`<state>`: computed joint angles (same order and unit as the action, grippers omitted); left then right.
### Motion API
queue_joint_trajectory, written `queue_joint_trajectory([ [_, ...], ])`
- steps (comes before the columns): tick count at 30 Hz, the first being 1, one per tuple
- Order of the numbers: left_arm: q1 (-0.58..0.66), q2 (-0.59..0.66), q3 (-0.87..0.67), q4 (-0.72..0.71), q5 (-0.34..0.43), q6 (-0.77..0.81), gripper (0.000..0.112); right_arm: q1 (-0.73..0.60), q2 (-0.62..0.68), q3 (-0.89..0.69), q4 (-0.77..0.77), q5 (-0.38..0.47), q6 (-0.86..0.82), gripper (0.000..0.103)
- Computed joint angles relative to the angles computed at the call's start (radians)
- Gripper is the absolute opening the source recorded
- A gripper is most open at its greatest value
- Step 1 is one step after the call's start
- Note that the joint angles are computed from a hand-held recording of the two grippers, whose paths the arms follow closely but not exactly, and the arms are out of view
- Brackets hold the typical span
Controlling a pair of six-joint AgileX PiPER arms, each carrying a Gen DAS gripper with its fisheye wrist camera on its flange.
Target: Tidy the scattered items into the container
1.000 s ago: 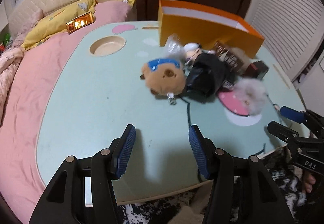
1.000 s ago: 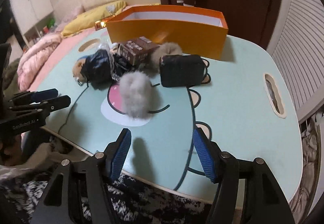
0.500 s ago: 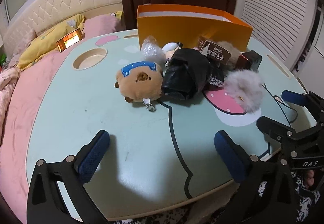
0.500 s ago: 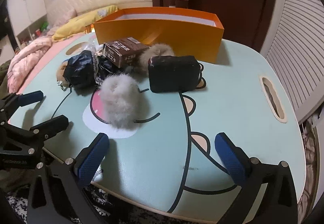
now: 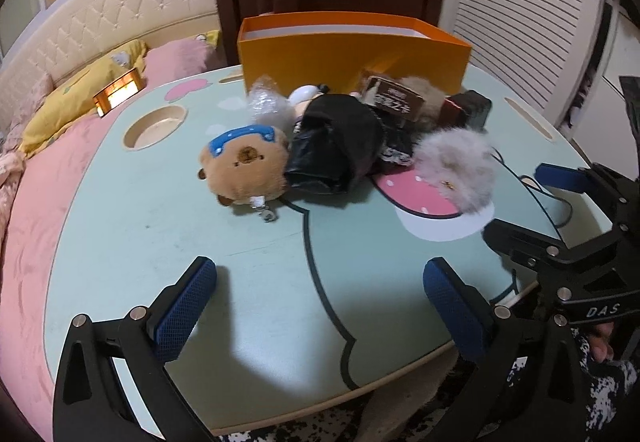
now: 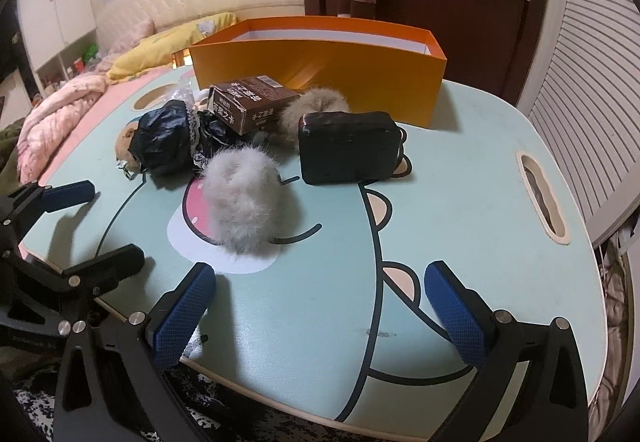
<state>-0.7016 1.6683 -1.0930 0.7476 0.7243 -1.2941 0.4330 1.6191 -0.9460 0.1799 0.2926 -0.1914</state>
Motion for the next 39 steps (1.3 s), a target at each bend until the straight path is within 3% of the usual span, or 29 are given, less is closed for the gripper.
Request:
queue_joint_trajectory([
  [11,0.001,-0.014,0.024,0.019,-0.013,-0.021,0.103,0.006,-0.002,0.006,-0.012,-0.015,0.018,0.103],
  [15,0.025,-0.059,0.076,0.045,-0.077,-0.081,0.103,0.001,-0.010,0.018,0.051,-0.025,-0.041,0.103],
  [20,0.049,-0.135,0.159,0.145,-0.132,-0.243,0.103,-0.001,-0.032,0.034,0.239,-0.033,-0.247,0.086],
  [26,0.045,-0.159,0.180,0.216,-0.090,-0.336,0.103,0.028,-0.030,-0.003,0.349,-0.029,-0.401,0.086],
  [31,0.056,-0.173,0.198,0.221,-0.091,-0.358,0.103,0.063,0.022,-0.081,0.285,-0.020,-0.341,0.086],
  [33,0.058,-0.177,0.203,0.232,-0.088,-0.371,0.103,0.070,0.038,-0.099,0.274,-0.009,-0.323,0.080],
  [37,0.052,-0.187,0.212,0.268,-0.052,-0.418,0.103,0.060,0.075,-0.126,0.296,0.037,-0.321,0.038],
  [39,0.051,-0.193,0.219,0.288,-0.046,-0.437,0.103,0.042,0.080,-0.125,0.361,0.056,-0.367,0.024],
])
